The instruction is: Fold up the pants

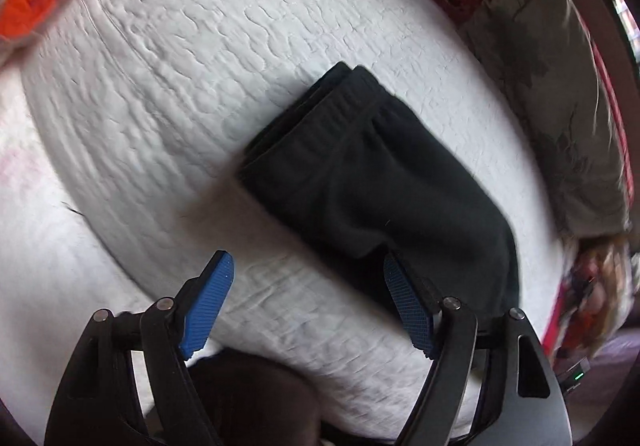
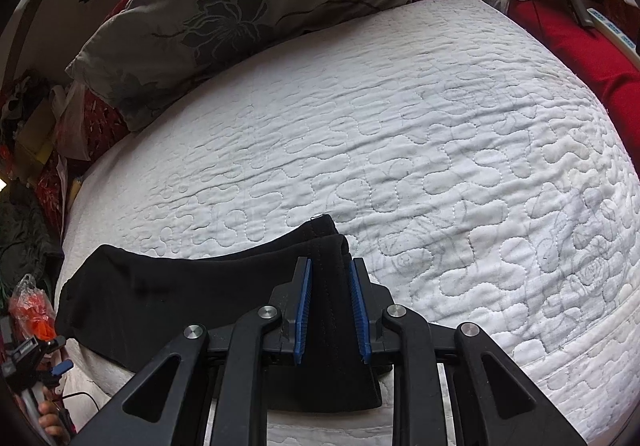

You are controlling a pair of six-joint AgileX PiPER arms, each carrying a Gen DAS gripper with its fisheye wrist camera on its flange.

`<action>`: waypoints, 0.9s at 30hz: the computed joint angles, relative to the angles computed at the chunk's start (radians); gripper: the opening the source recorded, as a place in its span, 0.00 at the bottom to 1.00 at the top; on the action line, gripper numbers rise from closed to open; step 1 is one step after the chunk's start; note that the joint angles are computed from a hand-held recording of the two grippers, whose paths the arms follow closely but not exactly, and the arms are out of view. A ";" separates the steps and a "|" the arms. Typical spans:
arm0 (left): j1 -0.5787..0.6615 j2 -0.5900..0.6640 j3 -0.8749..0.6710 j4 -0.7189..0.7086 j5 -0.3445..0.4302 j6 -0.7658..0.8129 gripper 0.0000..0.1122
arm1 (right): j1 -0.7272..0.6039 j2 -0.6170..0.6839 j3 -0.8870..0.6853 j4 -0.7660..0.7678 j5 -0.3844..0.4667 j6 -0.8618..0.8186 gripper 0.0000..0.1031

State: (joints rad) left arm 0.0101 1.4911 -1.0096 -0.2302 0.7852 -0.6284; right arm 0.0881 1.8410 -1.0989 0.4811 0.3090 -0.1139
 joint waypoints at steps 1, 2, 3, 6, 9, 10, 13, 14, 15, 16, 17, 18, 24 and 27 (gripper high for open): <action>0.004 0.003 -0.003 0.001 -0.011 -0.018 0.69 | -0.002 0.002 -0.002 0.007 0.002 -0.004 0.21; 0.005 0.004 -0.007 0.014 -0.012 -0.041 0.69 | -0.006 0.004 -0.003 0.017 0.004 -0.013 0.21; 0.012 0.008 -0.019 0.017 0.006 -0.049 0.69 | -0.009 0.006 -0.005 0.025 0.007 -0.020 0.21; 0.065 -0.023 0.033 -0.108 0.000 0.024 0.69 | -0.017 0.007 -0.006 0.055 0.018 -0.043 0.22; 0.098 -0.015 0.037 -0.147 0.009 0.052 0.69 | -0.019 0.006 -0.004 0.088 0.019 -0.077 0.24; 0.107 -0.011 0.039 -0.158 0.000 0.051 0.69 | -0.016 0.010 -0.010 0.073 0.021 -0.064 0.24; 0.119 0.019 0.018 -0.152 0.003 0.033 0.69 | -0.009 0.017 -0.017 0.041 0.014 -0.029 0.24; 0.122 0.041 0.002 -0.159 0.004 0.032 0.69 | -0.009 0.016 -0.013 0.051 0.010 -0.035 0.24; 0.126 0.051 -0.002 -0.167 0.004 0.028 0.69 | -0.010 0.013 -0.007 0.072 0.005 -0.054 0.24; 0.124 0.060 -0.001 -0.172 -0.002 0.022 0.69 | -0.011 0.012 -0.002 0.086 0.003 -0.071 0.24; 0.125 0.071 -0.006 -0.178 -0.007 0.017 0.61 | -0.013 0.009 0.002 0.103 0.002 -0.096 0.24; 0.122 0.074 -0.010 -0.177 -0.008 0.009 0.55 | -0.012 0.007 0.005 0.107 0.001 -0.107 0.24; 0.082 0.099 -0.120 -0.066 0.052 -0.090 0.09 | 0.016 0.012 -0.024 -0.088 -0.003 0.012 0.06; 0.044 0.065 -0.119 0.024 0.049 -0.126 0.08 | 0.011 -0.029 -0.020 0.035 -0.053 -0.094 0.06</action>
